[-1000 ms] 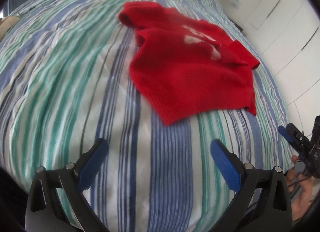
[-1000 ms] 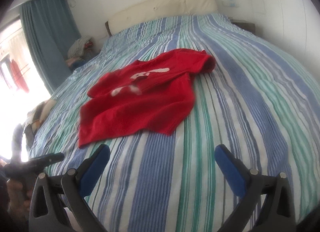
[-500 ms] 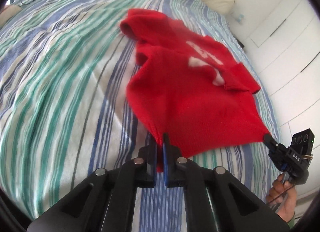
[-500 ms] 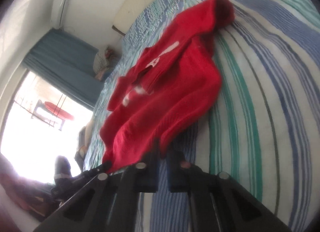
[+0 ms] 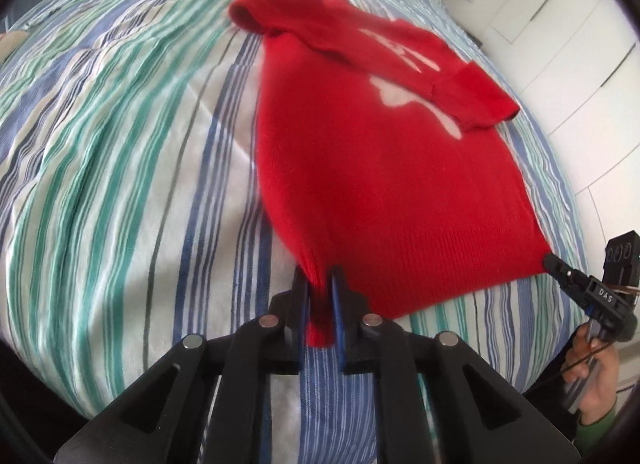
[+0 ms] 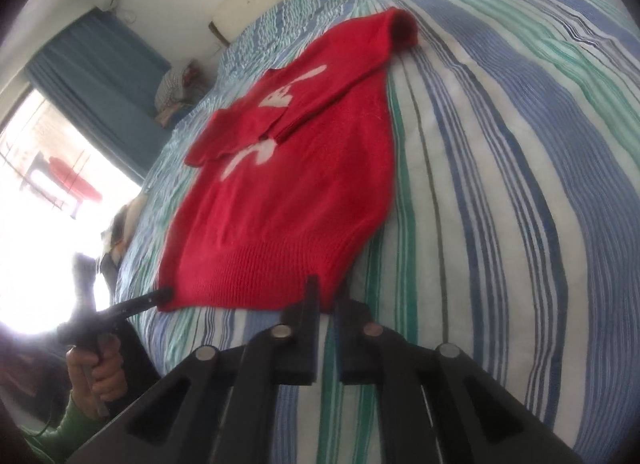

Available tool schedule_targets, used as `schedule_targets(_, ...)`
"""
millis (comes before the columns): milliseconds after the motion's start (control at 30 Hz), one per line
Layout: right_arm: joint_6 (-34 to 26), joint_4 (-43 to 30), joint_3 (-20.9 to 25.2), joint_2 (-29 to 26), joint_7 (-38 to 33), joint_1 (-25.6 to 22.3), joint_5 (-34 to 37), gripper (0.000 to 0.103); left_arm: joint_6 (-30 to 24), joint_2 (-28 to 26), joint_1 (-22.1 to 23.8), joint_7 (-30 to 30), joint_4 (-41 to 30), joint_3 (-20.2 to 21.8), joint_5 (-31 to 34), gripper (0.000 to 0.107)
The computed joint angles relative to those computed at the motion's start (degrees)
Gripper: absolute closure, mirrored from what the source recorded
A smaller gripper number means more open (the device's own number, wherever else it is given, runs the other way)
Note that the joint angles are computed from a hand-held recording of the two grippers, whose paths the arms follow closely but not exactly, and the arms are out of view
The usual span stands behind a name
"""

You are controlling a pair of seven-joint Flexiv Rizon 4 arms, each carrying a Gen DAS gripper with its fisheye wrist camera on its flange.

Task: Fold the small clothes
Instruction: 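Grasp the sweater hem with the left gripper while the right gripper grasps the hem too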

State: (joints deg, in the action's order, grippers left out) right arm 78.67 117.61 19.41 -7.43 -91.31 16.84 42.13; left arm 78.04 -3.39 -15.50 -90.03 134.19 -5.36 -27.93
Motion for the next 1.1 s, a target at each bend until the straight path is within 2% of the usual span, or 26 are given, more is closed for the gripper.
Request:
schedule_targets(33,-0.33,-0.75,0.52,-0.15,-2.34,-0.98,2.79,0.086,0.81,0.04,-0.09,0.63,0.23,-0.21,-0.80,0.081)
schedule_targets(67,-0.83,-1.31,1.02,-0.08,-4.78,-1.84,5.67,0.080,1.43,-0.10,-0.16,1.23,0.37,-0.37,-1.31,0.080)
schedule_targets(100,-1.69,-2.22,1.17,-0.26,-6.94,-2.54,8.38,0.067,1.83,-0.43,-0.26,1.68,0.35,-0.58,-1.67,0.080)
schedule_targets(133,-2.98,-3.19,1.34,-0.42,-9.93,-3.62,12.19,0.063,2.01,-1.06,-0.30,2.26,0.11,-0.91,-2.31,0.085)
schedule_targets(200,-7.03,-5.15,0.92,-1.16,-15.42,-5.56,19.64,0.063,2.12,-2.05,-0.01,4.01,-0.10,-2.25,-5.08,0.102)
schedule_targets(233,-8.70,-6.03,0.28,-1.99,-16.32,-5.70,21.33,0.074,1.56,-2.85,-0.50,1.43,-1.24,-1.03,-2.02,0.103)
schedule_targets(267,-9.44,-6.56,-0.33,-2.72,-15.75,-5.24,21.22,0.089,0.73,-2.49,-0.47,-0.75,-1.62,-0.21,0.73,0.103)
schedule_targets(300,-8.63,-5.99,-1.03,-2.88,-12.78,-3.99,18.53,0.099,-0.25,-1.88,-0.36,-2.81,-1.99,0.63,3.52,0.104)
schedule_targets(367,-5.97,-3.95,-1.55,-1.95,-7.04,-1.85,11.45,0.099,-2.75,0.42,0.21,-7.69,-2.64,2.67,11.11,0.104)
schedule_targets(433,-2.40,1.92,-4.26,0.97,5.51,3.02,-6.44,0.099,-4.44,3.34,1.09,-6.25,-1.60,2.98,10.80,0.105)
schedule_targets(467,-2.17,4.19,-4.69,2.89,9.51,3.73,-12.68,0.099,-5.47,4.63,1.29,-4.76,-1.10,3.11,9.69,0.105)
schedule_targets(533,-3.20,7.56,-4.94,6.45,16.06,4.16,-22.87,0.100,-8.05,6.74,1.83,-4.14,-0.64,3.36,10.90,0.105)
schedule_targets(600,-5.12,9.32,-4.64,8.85,20.04,4.30,-28.87,0.100,-10.67,7.57,3.17,-7.47,-1.27,2.93,17.34,0.105)
schedule_targets(667,-7.13,10.10,-4.37,9.72,22.45,4.71,-32.64,0.100,-12.65,6.43,4.29,-11.30,-2.35,2.24,23.46,0.105)
schedule_targets(733,-7.57,10.89,-4.38,8.17,25.84,5.07,-37.90,0.100,-13.63,4.33,4.46,-14.05,-2.85,2.05,25.35,0.105)
schedule_targets(867,-5.09,11.26,-4.67,3.31,26.89,5.05,-36.17,0.100,-14.40,3.53,3.98,-22.03,-5.09,2.07,35.72,0.105)
schedule_targets(967,-2.32,12.51,-4.78,3.16,28.86,4.87,-38.45,0.100,-13.22,3.57,3.69,-23.29,-4.58,2.41,36.90,0.105)
schedule_targets(1100,2.17,14.29,-4.02,2.73,29.95,4.52,-37.37,0.100,-12.36,3.15,3.63,-25.13,-4.70,2.52,37.92,0.105)
